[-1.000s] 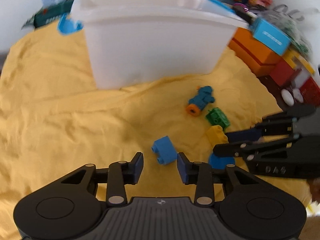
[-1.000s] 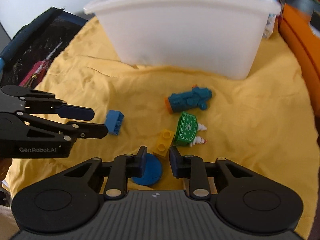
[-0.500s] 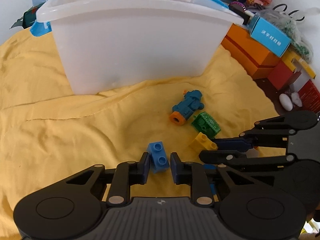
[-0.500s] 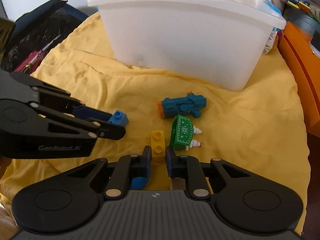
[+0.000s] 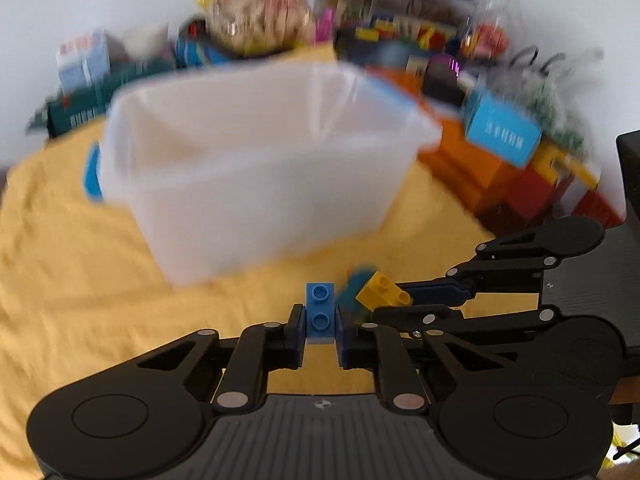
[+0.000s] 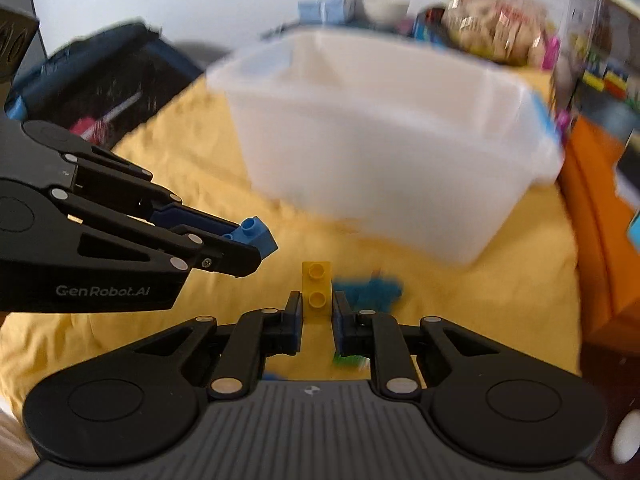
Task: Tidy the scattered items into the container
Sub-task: 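Carry both bricks over the white bin and open both tools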
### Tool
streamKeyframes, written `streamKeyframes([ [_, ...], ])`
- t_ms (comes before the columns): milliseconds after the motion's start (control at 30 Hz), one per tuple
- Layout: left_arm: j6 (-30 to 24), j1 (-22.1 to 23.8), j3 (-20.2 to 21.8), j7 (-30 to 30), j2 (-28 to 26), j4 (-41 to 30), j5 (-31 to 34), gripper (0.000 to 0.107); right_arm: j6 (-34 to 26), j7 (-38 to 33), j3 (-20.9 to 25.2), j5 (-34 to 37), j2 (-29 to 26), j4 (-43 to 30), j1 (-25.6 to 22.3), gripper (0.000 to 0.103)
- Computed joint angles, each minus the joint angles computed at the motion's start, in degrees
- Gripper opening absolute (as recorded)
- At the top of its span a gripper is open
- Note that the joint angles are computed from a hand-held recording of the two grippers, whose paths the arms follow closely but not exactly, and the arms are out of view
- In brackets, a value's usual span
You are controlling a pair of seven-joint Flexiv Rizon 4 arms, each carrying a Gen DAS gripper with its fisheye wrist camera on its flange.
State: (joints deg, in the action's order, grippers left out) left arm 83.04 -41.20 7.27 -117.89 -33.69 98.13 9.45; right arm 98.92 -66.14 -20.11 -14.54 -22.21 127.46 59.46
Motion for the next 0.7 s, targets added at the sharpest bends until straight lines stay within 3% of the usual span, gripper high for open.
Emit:
streamKeyframes([
  [167, -0.3, -1.9, 4.7, -1.6, 0.2, -4.7, 2.9, 0.018, 0.1, -0.4, -9.1, -0.7, 0.3, -3.2, 5.6, 0.017],
  [267, -2.6, -2.0, 6.6, -2.5, -0.8, -8.7, 4.6, 0.018, -0.2, -0.3, -12.0, -0.5, -1.6, -6.7, 6.4, 0.017],
  [400, -5.1, -0.8, 7.3, -3.3, -2.6, -13.9, 7.0, 0.018, -1.4, 0.4, -10.8, -0.8, -4.3, -11.7, 3.2, 0.017],
  [633, -11.8, 3.0, 5.0, -4.5, -7.3, -21.3, 7.8, 0.021, -6.2, 3.1, -3.4, -5.2, -9.4, -19.7, -6.1, 0.018],
  [700, -13.0, 3.6, 4.5, -5.0, -8.1, -22.2, 8.1, 0.038, -7.2, 4.1, -2.5, -6.6, -10.3, -20.6, -7.2, 0.029],
])
